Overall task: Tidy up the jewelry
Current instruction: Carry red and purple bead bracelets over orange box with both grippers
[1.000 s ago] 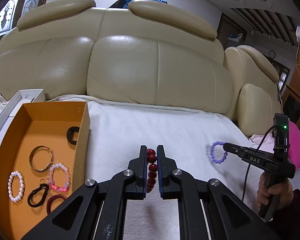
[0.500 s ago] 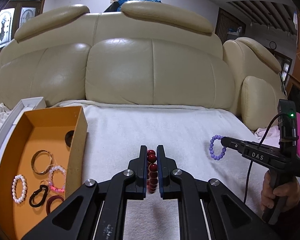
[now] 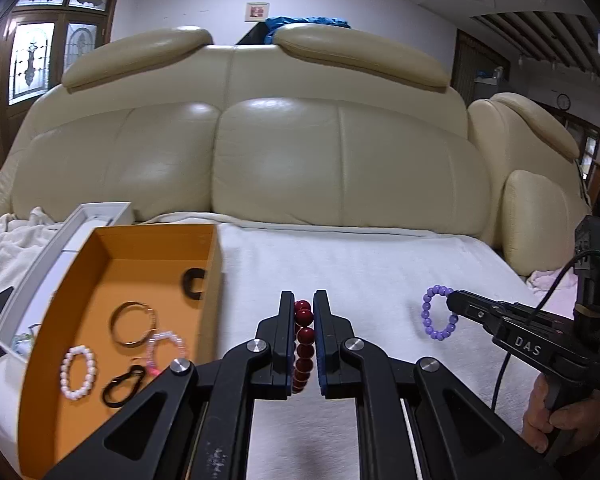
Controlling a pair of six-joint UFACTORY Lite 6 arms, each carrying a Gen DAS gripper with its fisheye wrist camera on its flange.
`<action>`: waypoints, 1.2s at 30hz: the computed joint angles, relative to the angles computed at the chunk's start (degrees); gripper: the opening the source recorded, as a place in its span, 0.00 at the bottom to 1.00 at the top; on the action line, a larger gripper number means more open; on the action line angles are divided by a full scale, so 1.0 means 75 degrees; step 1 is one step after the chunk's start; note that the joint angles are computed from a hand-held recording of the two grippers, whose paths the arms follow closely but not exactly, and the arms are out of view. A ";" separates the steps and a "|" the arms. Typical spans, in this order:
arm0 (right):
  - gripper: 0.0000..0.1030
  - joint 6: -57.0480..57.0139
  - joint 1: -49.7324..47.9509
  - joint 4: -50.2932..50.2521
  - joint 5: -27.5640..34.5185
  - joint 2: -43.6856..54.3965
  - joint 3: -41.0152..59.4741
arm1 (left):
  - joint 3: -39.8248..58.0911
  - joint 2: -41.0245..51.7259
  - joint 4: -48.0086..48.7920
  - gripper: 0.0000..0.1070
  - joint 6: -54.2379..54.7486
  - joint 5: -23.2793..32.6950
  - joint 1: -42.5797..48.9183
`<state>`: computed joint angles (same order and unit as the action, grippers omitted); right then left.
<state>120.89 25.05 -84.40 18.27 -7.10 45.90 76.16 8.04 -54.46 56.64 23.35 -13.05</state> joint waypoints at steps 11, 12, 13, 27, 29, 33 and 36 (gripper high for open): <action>0.10 0.1186 0.0994 -0.1061 -0.0095 0.1274 0.1355 | -0.0120 -0.0059 0.0123 0.09 0.0192 0.0157 0.1148; 0.10 0.1265 0.1129 -0.1159 -0.0087 0.1436 0.1535 | -0.0178 -0.0106 0.0064 0.09 0.0291 0.0176 0.1249; 0.10 0.1366 0.1251 -0.1271 -0.0098 0.1587 0.1698 | -0.0228 -0.0151 0.0047 0.09 0.0357 0.0198 0.1341; 0.11 0.3643 0.2861 -0.3323 0.0185 0.2934 0.3497 | -0.0809 -0.0679 0.0299 0.09 0.0162 -0.0094 0.2431; 0.10 0.3894 0.3044 -0.3485 0.0223 0.3054 0.3642 | -0.0967 -0.0797 0.0203 0.09 0.0297 -0.0123 0.2694; 0.10 0.4418 0.3293 -0.3820 0.0260 0.3294 0.3850 | -0.1421 -0.1060 0.0075 0.09 0.0519 -0.0246 0.3189; 0.10 0.5042 0.3322 -0.4335 0.0122 0.3491 0.3991 | -0.1650 -0.1039 0.0215 0.09 0.0521 -0.0355 0.3539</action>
<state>158.71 49.96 -116.91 19.19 19.08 75.84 63.78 0.25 -52.85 60.55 20.69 13.49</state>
